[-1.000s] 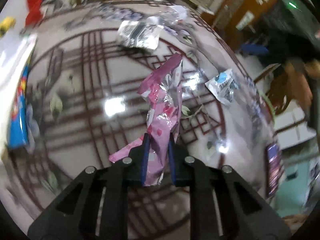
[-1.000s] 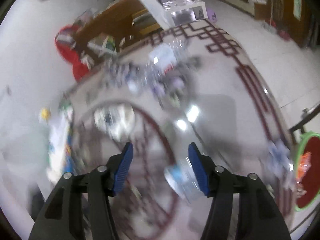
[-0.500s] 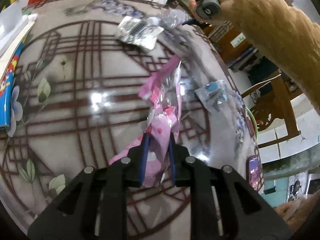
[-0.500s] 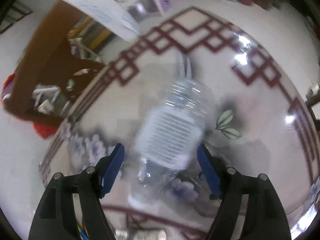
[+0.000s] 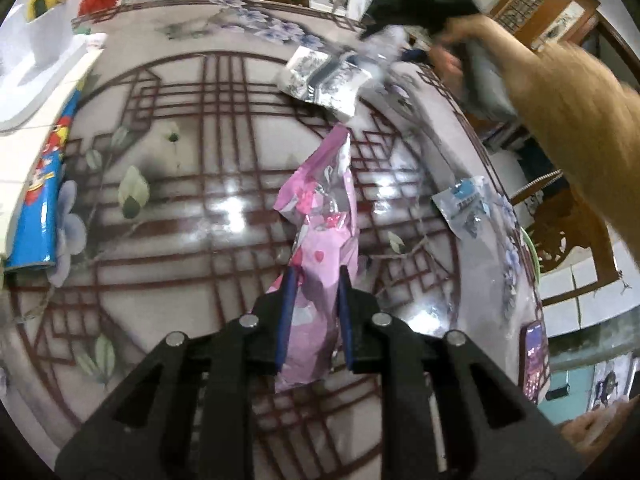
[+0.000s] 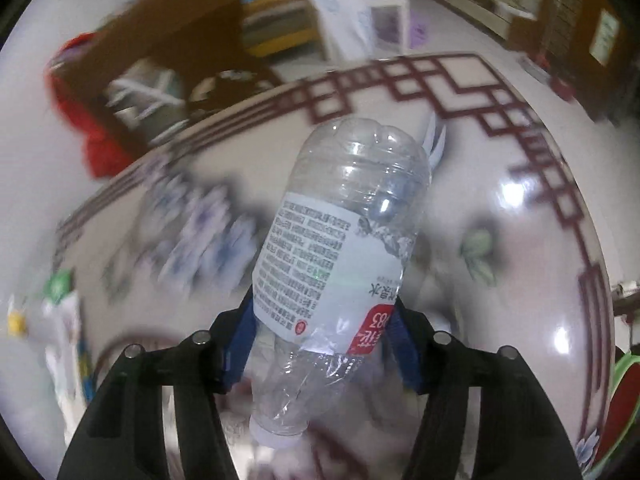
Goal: Collect trash
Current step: 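Grasp the pink wrapper with the left gripper while the right grasps the clear plastic bottle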
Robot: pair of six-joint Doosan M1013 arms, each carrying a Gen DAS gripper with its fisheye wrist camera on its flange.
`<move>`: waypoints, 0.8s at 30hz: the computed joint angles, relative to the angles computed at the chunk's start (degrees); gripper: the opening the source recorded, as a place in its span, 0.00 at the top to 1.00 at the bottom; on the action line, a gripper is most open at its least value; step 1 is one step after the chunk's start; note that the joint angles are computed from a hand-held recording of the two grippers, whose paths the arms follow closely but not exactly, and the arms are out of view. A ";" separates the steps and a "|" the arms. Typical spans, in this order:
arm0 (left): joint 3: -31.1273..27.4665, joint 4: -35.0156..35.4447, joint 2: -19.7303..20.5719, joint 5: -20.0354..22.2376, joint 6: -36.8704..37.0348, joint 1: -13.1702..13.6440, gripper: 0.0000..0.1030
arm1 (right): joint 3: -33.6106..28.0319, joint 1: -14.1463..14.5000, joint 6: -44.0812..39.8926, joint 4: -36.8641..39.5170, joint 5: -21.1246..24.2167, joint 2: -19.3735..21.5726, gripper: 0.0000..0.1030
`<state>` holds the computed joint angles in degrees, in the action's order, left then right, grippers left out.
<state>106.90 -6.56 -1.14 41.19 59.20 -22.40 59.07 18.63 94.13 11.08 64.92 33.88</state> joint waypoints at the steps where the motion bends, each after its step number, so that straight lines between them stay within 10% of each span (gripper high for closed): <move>1: 0.25 -0.01 -0.25 0.17 -1.02 0.08 0.82 | 1.85 -0.32 -1.14 1.22 -0.45 -1.35 0.44; 12: -0.38 5.97 -0.37 4.47 -6.99 -1.81 0.73 | 27.95 -3.49 -13.26 11.08 -1.07 -21.90 0.44; 15: -1.18 8.29 0.50 5.58 -9.08 -2.44 0.51 | 32.73 -1.90 -13.45 8.33 -2.21 -25.47 0.43; 24: -3.29 9.45 3.54 9.99 -9.62 -3.23 0.44 | 38.59 -1.92 -12.53 10.05 -5.92 -31.45 0.43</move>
<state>103.61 2.89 2.40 51.18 49.58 -25.63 97.66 16.71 81.60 21.14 59.00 2.43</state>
